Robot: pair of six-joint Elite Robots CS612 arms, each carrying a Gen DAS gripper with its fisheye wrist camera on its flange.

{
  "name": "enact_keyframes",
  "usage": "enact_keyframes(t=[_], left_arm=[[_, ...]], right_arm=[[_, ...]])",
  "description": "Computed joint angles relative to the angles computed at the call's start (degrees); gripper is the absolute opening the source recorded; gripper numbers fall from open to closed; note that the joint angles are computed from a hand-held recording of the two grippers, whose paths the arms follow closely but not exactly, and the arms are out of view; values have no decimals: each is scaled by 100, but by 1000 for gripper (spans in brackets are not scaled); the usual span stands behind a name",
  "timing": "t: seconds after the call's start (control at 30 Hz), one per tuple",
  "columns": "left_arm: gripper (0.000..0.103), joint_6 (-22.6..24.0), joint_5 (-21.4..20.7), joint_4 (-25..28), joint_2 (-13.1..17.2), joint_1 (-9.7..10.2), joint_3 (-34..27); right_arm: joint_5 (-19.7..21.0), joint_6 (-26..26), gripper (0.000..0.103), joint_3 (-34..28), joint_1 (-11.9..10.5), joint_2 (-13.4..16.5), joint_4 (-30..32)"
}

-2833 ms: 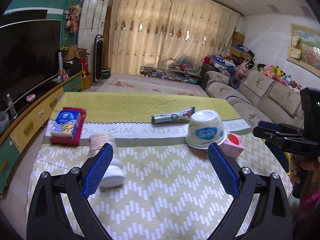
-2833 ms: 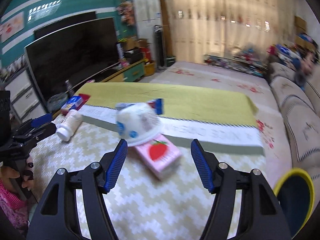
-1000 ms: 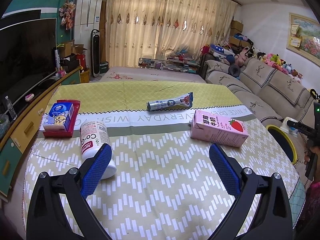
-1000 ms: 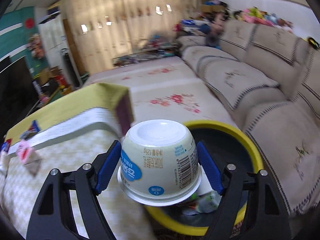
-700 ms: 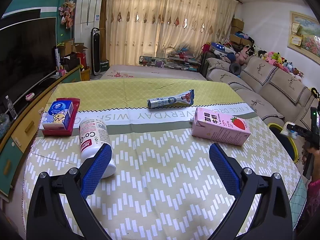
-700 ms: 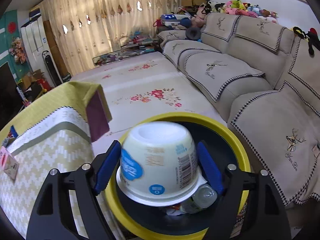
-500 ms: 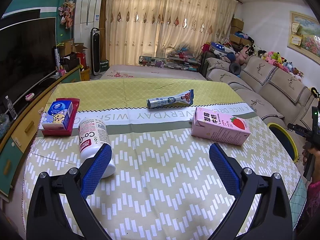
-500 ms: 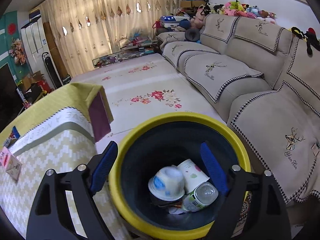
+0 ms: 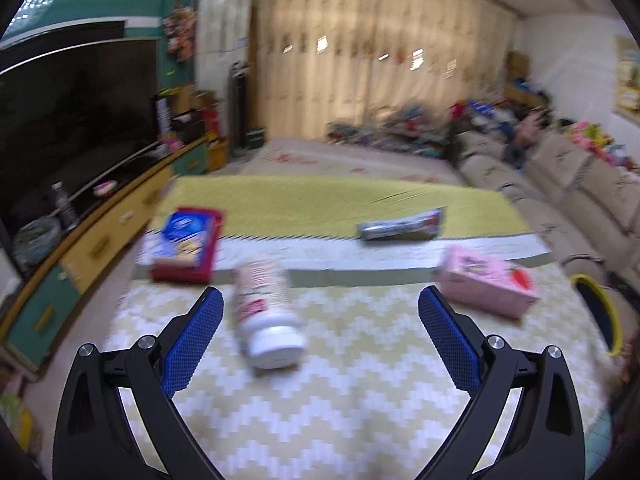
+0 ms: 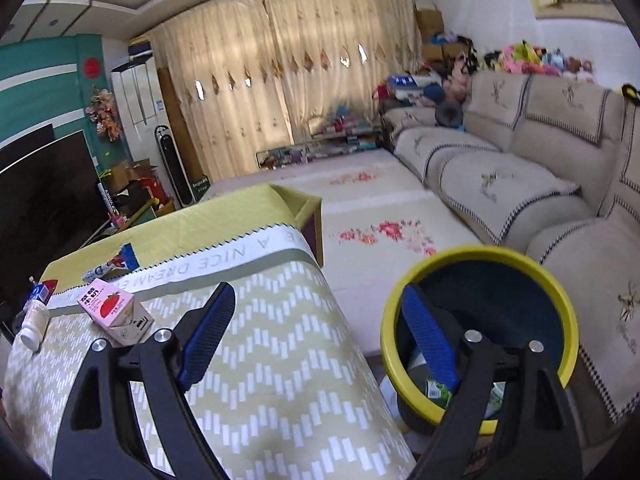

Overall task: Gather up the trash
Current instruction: 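Grasp the white supplement bottle with the left tool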

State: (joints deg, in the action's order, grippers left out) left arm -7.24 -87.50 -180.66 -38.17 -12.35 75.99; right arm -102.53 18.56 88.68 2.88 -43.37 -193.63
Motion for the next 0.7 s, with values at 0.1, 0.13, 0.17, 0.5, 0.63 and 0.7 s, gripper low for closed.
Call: enact_keyframes(t=[0.1,0.13,0.17,0.5,0.63,0.7], left_arm=[[96,-337,70,724,92,60,-287],[96,-477,28,1013,153,89,-426],[95,-566,-10,1264,211,112,-551],[70,-774,-74,2366,619,214,-1319],[59,-707,-51,2494,704,222,-1485],[51,-669,-78,2517,708,216,-1512]], right_arm=[[-29,-53,82,-23,23,4,22],[-4,-46,83,-33,18,2,69],[10,-25,84,-49,11,3,135],[56,111,86,-49,-19,-8,323],[57,40,87,-86,-12,3,392],[55,60,87,-91,-11,6,399]])
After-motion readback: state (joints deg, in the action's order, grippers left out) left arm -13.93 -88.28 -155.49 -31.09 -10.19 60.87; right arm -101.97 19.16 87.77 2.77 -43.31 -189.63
